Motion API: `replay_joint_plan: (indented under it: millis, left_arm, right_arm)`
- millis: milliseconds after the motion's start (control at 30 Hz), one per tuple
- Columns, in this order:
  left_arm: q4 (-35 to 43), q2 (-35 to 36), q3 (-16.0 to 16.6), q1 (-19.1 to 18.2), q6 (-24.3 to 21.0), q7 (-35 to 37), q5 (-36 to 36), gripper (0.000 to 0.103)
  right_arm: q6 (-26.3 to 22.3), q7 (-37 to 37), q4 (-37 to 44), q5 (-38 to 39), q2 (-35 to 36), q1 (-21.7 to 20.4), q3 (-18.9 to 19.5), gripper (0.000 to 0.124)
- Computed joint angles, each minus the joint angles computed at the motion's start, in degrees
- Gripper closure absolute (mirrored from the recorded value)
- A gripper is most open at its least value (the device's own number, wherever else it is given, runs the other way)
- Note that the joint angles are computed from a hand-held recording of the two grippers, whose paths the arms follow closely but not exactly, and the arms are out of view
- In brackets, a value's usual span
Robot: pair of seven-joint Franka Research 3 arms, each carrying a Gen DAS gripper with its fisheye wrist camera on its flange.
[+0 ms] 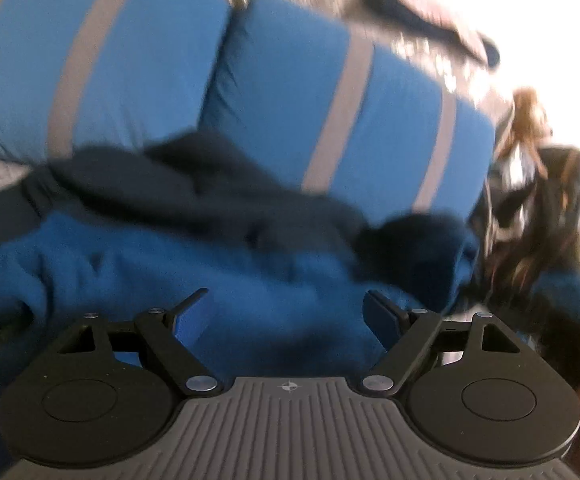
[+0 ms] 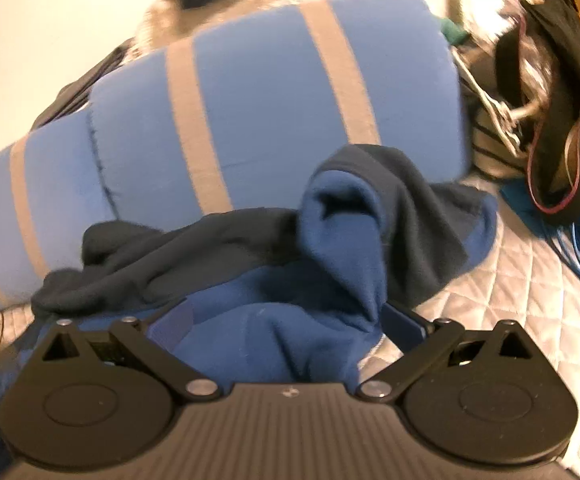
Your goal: Fold clothes
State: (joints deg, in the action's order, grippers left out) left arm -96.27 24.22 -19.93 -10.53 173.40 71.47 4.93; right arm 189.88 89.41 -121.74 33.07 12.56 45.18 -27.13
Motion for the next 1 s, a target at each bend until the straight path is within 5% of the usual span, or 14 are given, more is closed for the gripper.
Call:
replay_joint_plan:
  millis: [100,233,333,400,500,800,1000]
  left_arm:
    - [0.4,0.7,0.5,0.0,-0.9,-0.3,0.1,0.021]
    - [3.0,3.3,-8.6,7.2,-4.2,6.7,-7.5,0.021]
    - [2.5,3.2,-8.2,6.7,-2.7,9.6,-8.8,0.021]
    - [2.1,3.0,-6.2,5.0,-0.5,9.6,-7.7,0.021]
    - [2.2,2.9,-4.0,3.3,-0.8,7.9,-6.3,0.021]
    - [1.0,1.8,-7.2,6.6,-2.1,10.1,-10.9,0.021]
    - [-0.3,0.7,-8.2,8.0,-3.2,11.7,-13.2,0.021]
  right_arm:
    - [0.6,0.4,0.3,0.1,0.5,-4.7,3.7,0.021]
    - [-1.2,0.9,1.2,1.8,2.3,-0.5,-1.4,0.021]
    - [-2.8,1.4,1.5,0.7,1.5,-9.3,7.9,0.021]
    - [-3.1,1.9,1.8,-0.7,1.7,-11.8,10.7,0.021]
    - [-2.2,4.0,1.7,-4.5,2.9,-5.1,4.4,0.021]
    - [-0.3,0.9,1.8,-5.0,8.3,15.3,-14.0,0.021]
    - [2.2,-1.6,3.5,1.0,10.7,17.4,-17.0,0.021]
